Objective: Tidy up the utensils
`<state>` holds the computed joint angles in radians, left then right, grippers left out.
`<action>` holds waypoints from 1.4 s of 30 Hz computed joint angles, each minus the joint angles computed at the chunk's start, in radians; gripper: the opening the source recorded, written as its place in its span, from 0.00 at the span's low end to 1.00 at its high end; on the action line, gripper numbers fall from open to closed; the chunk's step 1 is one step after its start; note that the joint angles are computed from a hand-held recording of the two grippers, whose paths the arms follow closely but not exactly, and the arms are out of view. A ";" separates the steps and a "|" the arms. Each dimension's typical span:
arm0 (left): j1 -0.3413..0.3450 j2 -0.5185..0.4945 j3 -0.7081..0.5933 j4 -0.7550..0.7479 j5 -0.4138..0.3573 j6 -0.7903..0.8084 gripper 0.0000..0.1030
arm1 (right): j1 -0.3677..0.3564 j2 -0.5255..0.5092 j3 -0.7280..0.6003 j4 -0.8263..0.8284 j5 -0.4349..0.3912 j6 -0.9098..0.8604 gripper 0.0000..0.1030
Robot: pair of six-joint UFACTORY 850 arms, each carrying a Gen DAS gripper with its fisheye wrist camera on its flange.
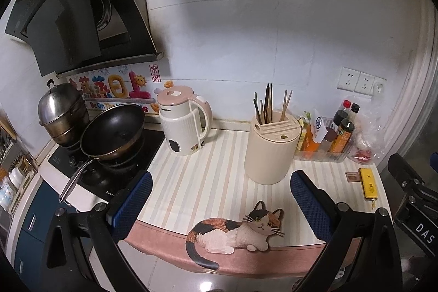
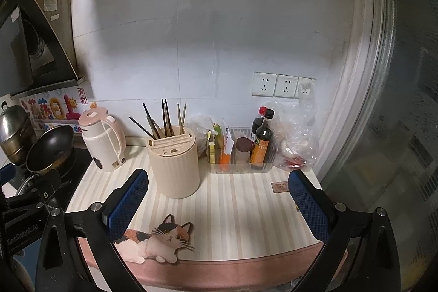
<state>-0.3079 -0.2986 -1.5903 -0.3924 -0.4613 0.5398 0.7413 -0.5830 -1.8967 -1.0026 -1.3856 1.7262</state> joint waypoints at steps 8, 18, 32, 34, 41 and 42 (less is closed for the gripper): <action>-0.002 -0.005 -0.005 -0.001 -0.003 -0.002 1.00 | -0.010 0.002 0.010 0.006 0.010 0.003 1.00; -0.008 -0.011 -0.009 0.012 0.001 -0.014 1.00 | -0.020 0.010 0.034 0.009 0.030 0.009 1.00; -0.010 -0.014 -0.013 0.018 0.002 -0.020 1.00 | -0.023 0.011 0.041 0.009 0.034 0.010 1.00; -0.013 -0.015 -0.013 0.020 0.003 -0.021 1.00 | -0.023 0.010 0.039 0.009 0.035 0.011 1.00; -0.014 -0.014 -0.011 0.020 0.006 -0.019 1.00 | -0.025 0.013 0.046 0.008 0.039 0.012 1.00; -0.015 -0.015 -0.012 0.021 0.005 -0.022 1.00 | -0.025 0.013 0.045 0.008 0.039 0.011 1.00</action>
<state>-0.3225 -0.3136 -1.6021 -0.3712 -0.4559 0.5182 0.7166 -0.5702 -1.8513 -0.9951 -1.3467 1.7372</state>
